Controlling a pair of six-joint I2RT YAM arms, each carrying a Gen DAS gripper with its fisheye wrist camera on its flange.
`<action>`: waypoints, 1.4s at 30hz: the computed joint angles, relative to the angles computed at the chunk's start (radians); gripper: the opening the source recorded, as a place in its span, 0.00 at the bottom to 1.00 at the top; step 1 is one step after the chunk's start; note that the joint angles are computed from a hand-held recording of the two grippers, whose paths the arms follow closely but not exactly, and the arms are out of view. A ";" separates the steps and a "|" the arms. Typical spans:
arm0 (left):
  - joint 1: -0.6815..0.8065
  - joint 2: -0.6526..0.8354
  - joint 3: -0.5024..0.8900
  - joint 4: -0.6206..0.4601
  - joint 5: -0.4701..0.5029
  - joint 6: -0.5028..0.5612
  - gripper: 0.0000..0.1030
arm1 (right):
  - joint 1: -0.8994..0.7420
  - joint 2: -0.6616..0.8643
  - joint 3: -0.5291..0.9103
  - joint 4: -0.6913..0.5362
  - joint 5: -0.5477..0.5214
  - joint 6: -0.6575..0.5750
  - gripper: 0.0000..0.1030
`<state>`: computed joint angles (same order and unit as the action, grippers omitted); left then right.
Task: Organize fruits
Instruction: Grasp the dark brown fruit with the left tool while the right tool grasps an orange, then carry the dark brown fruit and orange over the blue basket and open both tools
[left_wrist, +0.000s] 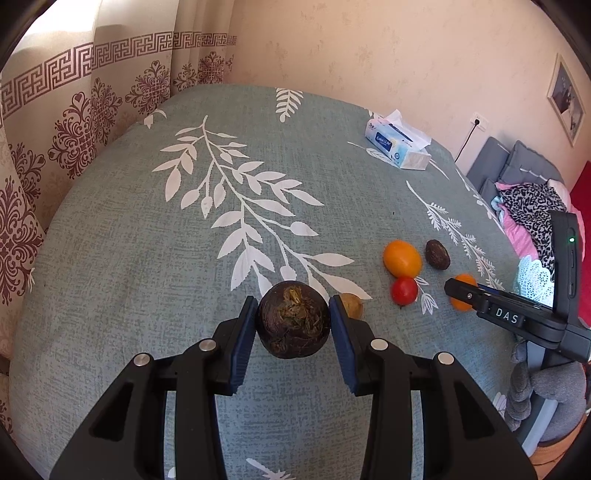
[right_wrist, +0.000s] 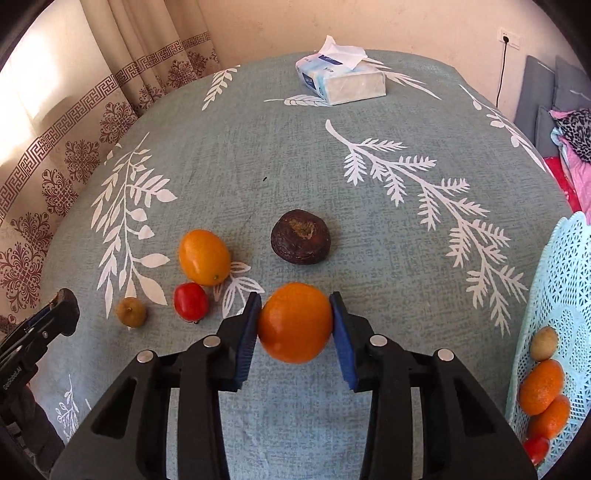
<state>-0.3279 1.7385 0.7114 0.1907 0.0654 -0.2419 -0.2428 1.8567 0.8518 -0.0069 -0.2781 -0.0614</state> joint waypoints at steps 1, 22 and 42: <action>-0.001 -0.001 -0.002 0.001 0.001 0.000 0.39 | -0.007 -0.020 -0.012 0.001 -0.008 -0.003 0.38; -0.084 0.000 -0.013 -0.003 -0.001 -0.006 0.39 | -0.400 -0.366 -0.189 -0.094 -0.231 -0.178 0.38; -0.192 -0.011 0.009 -0.040 -0.040 -0.010 0.39 | -0.776 -0.249 -0.160 -0.128 -0.336 -0.332 0.38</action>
